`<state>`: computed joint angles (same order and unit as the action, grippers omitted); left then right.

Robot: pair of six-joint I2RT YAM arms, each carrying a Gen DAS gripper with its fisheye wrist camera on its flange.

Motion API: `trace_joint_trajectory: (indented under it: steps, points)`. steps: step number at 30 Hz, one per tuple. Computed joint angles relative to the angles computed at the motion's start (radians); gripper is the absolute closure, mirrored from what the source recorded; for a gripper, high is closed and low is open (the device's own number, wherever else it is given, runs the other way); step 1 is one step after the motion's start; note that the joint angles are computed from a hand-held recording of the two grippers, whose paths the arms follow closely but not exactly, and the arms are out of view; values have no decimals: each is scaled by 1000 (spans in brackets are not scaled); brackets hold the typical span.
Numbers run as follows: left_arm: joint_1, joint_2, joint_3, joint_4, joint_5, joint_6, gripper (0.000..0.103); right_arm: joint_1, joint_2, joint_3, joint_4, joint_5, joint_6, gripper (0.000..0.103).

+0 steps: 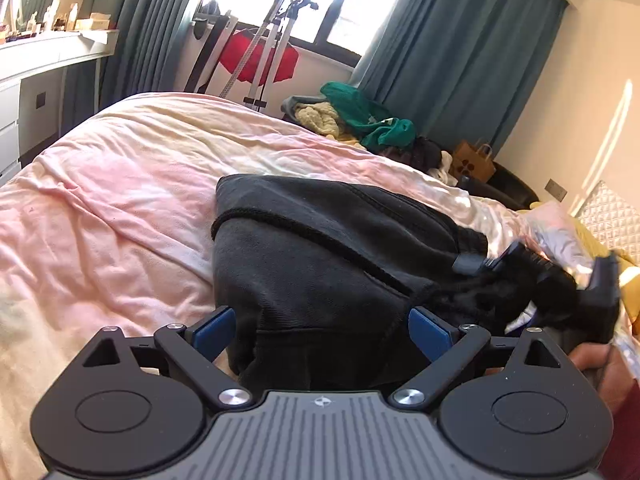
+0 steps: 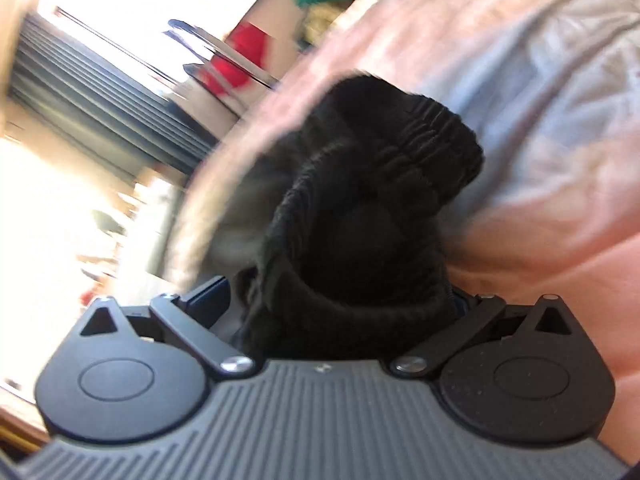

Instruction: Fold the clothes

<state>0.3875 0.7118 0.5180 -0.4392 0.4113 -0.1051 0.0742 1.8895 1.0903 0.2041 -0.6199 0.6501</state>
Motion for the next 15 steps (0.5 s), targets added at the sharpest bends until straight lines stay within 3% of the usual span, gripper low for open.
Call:
trace_joint_trajectory:
  steps: [3,6,10,15]
  points:
    - [-37,-12,-14,15,-39,3,8,6,-26,-37,53,3,25,0]
    - [-45,-16,-19,17,-53,0,8,18,12,4,-44,60,8,0]
    - [-18,1,-17,19,-32,-20,8,43,17,35,-152,156,-56,21]
    - [96,24,-23,50,74,-91,7,52,-12,23,-165,180,-41,26]
